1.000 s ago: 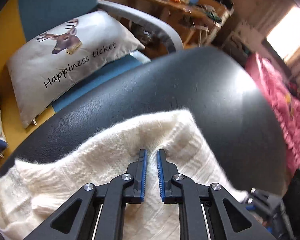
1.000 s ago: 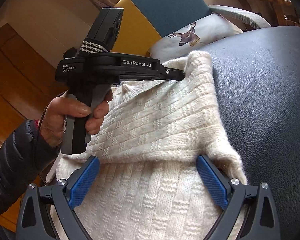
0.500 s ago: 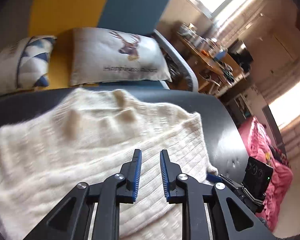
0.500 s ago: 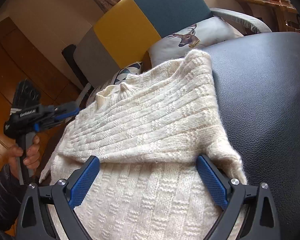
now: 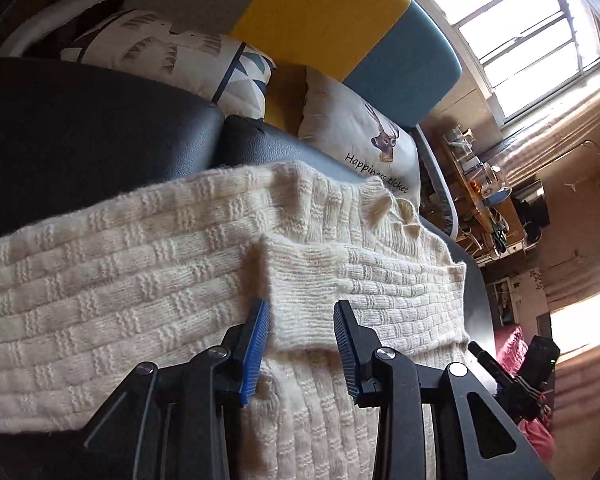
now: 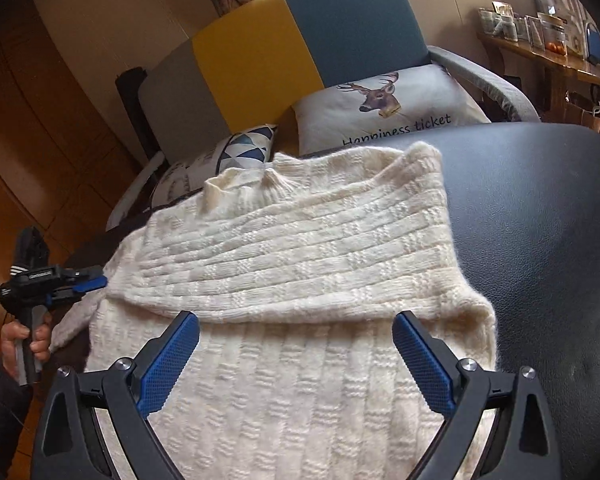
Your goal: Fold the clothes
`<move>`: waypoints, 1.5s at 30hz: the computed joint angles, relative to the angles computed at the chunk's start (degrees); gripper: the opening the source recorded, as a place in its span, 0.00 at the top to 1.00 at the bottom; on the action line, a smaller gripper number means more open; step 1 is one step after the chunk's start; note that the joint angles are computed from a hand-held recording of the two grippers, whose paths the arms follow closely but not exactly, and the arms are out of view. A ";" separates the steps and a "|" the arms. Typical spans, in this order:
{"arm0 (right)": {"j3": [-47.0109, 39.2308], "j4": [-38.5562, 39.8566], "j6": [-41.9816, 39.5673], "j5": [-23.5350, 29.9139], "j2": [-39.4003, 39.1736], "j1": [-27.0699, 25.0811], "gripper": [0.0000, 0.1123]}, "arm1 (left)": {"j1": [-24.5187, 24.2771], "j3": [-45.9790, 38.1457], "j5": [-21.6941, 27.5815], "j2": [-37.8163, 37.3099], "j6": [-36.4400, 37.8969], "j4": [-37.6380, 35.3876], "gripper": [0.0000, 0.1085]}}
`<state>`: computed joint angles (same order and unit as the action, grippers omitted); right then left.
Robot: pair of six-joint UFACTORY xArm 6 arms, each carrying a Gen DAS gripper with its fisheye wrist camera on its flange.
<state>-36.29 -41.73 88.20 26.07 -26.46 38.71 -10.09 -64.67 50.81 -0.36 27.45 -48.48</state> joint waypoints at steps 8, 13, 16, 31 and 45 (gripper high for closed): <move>-5.25 4.29 -1.75 1.44 6.61 6.20 0.11 | -2.97 0.54 -8.02 0.92 2.97 -6.81 0.95; -6.97 8.21 -4.69 3.01 11.07 8.49 0.11 | -4.65 -2.24 -12.19 2.98 -1.11 0.05 0.95; -7.53 7.84 -5.04 4.26 11.87 9.32 0.11 | -5.55 -0.85 -13.61 3.22 -5.88 9.74 0.95; -6.76 0.79 3.85 -0.21 9.04 11.98 0.11 | 19.17 16.72 1.72 -17.28 -5.84 -13.04 0.55; -16.00 5.54 -3.10 5.28 18.54 17.51 0.11 | 51.74 10.39 3.23 -6.51 -12.19 -4.10 0.52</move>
